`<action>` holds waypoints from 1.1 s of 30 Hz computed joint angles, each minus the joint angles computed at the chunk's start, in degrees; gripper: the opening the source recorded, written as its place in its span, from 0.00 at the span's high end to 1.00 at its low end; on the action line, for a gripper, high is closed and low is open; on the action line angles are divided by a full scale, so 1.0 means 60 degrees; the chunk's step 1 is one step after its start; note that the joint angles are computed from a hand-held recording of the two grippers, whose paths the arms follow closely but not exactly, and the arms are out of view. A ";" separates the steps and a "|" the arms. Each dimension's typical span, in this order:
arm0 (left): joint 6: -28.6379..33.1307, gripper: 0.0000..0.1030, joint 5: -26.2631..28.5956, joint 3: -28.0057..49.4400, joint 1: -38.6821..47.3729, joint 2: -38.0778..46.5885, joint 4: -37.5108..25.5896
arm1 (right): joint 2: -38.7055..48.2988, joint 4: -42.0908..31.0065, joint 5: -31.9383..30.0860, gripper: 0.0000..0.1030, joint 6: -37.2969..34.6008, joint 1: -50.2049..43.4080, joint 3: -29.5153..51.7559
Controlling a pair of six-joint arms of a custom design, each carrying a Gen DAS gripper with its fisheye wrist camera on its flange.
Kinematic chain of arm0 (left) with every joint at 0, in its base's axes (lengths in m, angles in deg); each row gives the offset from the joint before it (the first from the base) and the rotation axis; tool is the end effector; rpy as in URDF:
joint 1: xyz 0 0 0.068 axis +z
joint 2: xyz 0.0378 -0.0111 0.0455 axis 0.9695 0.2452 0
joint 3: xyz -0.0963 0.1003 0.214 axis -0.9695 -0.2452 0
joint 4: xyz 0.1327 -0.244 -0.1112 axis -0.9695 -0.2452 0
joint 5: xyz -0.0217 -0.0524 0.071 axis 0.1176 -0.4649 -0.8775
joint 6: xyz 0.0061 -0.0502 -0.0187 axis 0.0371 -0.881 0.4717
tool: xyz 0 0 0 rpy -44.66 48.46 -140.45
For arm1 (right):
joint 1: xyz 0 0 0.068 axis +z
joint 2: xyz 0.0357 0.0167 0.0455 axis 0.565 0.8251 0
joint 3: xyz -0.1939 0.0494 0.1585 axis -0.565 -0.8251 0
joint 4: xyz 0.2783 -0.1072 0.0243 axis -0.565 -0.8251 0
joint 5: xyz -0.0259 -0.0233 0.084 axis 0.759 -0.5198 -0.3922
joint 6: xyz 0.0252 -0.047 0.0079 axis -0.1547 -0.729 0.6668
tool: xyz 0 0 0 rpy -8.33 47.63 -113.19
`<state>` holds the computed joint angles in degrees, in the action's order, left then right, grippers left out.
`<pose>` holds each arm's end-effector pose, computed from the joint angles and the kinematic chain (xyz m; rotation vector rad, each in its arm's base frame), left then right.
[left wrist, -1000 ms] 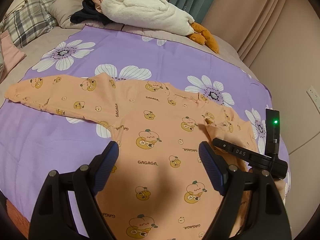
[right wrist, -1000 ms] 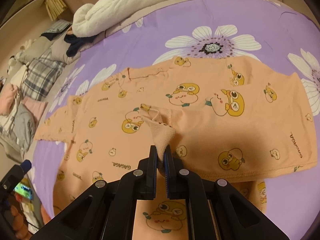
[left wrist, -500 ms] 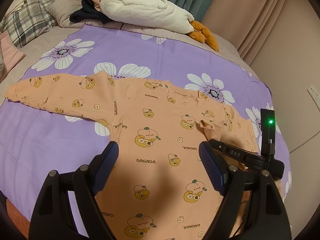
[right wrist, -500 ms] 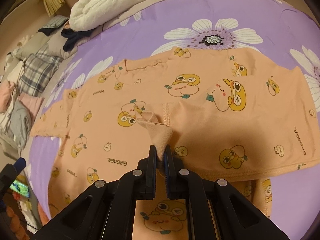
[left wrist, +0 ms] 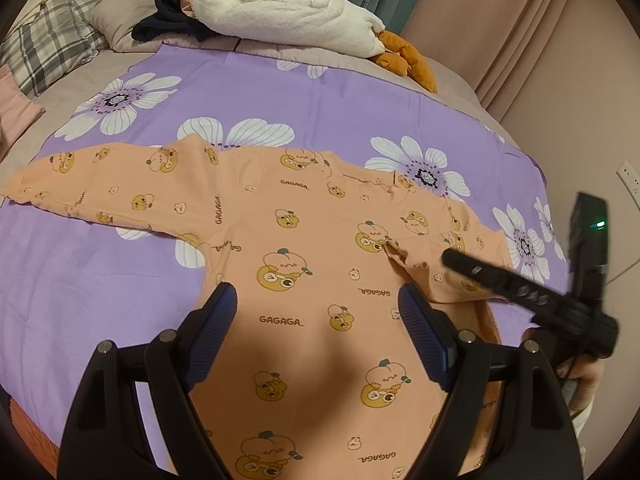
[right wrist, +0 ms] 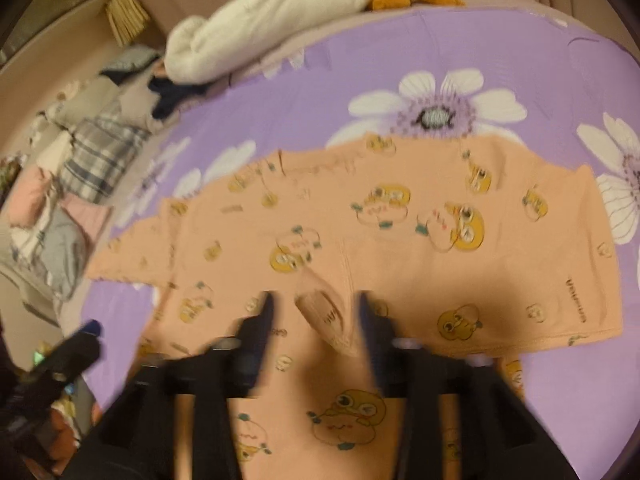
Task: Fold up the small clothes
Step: 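Open the right gripper to release the sleeve and withdraw, then grasp the onesie's side edge over the folded sleeve with the left gripper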
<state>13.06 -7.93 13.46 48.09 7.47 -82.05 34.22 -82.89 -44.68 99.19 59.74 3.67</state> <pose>0.2485 -0.1321 0.1783 0.0898 2.4499 -0.4673 0.2631 0.1255 0.1441 0.1624 2.4382 0.4990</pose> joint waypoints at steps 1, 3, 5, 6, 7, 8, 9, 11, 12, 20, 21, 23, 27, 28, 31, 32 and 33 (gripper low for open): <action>-0.0007 0.19 -0.0007 0.0036 -0.0053 0.0064 0.0022 | -0.0111 -0.0056 0.0041 0.43 0.0020 -0.0032 -0.0020; -0.0035 0.19 -0.0067 0.0111 -0.0164 0.0191 0.0074 | -0.0440 -0.0152 0.0031 0.43 0.0069 -0.0217 -0.0147; -0.0086 0.19 -0.0082 0.0218 -0.0256 0.0364 0.0136 | -0.0753 -0.0197 0.0110 0.43 0.0132 -0.0408 -0.0311; -0.0125 0.19 -0.0031 0.0265 -0.0288 0.0438 0.0160 | -0.0880 -0.0272 0.0220 0.42 0.0187 -0.0473 -0.0348; -0.0167 0.19 0.0127 0.0332 -0.0295 0.0554 0.0198 | -0.1068 -0.0364 0.0357 0.42 0.0257 -0.0584 -0.0433; -0.0204 0.19 0.0226 0.0392 -0.0307 0.0644 0.0216 | -0.1211 -0.0425 0.0457 0.41 0.0332 -0.0624 -0.0493; -0.0243 0.19 0.0341 0.0448 -0.0329 0.0748 0.0261 | -0.1401 -0.0491 0.0506 0.40 0.0403 -0.0731 -0.0579; -0.0325 0.19 0.0378 0.0582 -0.0439 0.0978 0.0346 | -0.1749 -0.0581 0.0457 0.40 0.0499 -0.0946 -0.0748; -0.0352 0.19 0.0349 0.0669 -0.0504 0.1110 0.0357 | -0.1998 -0.0645 0.0404 0.40 0.0546 -0.1094 -0.0871; -0.0646 0.19 0.0455 0.1435 -0.0983 0.2208 0.0393 | -0.2548 -0.1041 0.1219 0.38 0.0978 -0.1361 -0.1097; -0.0637 0.19 0.0347 0.1546 -0.1091 0.2351 0.0395 | -0.2534 -0.1068 0.1216 0.38 0.0939 -0.1404 -0.1080; -0.0675 0.19 0.0243 0.1737 -0.1215 0.2616 0.0385 | -0.2674 -0.1063 0.1029 0.38 0.0876 -0.1555 -0.1170; -0.0772 0.19 0.0076 0.2235 -0.1461 0.3274 0.0354 | -0.3133 -0.1157 0.0761 0.38 0.0865 -0.1900 -0.1434; -0.0772 0.19 0.0023 0.2324 -0.1521 0.3391 0.0370 | -0.3224 -0.1206 0.0773 0.38 0.0855 -0.1978 -0.1488; -0.0740 0.19 -0.0037 0.2584 -0.1647 0.3749 0.0404 | -0.3496 -0.1340 0.0770 0.38 0.0831 -0.2202 -0.1676; -0.0763 0.19 -0.0019 0.2635 -0.1653 0.3835 0.0433 | -0.3569 -0.1365 0.0699 0.38 0.0827 -0.2302 -0.1727; -0.0792 0.19 0.0047 0.2658 -0.1638 0.3909 0.0504 | -0.3671 -0.1396 0.0596 0.38 0.0805 -0.2445 -0.1806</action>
<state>8.31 -7.65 29.41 38.26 30.93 -79.03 12.20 -91.26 -41.10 104.02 45.07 -7.17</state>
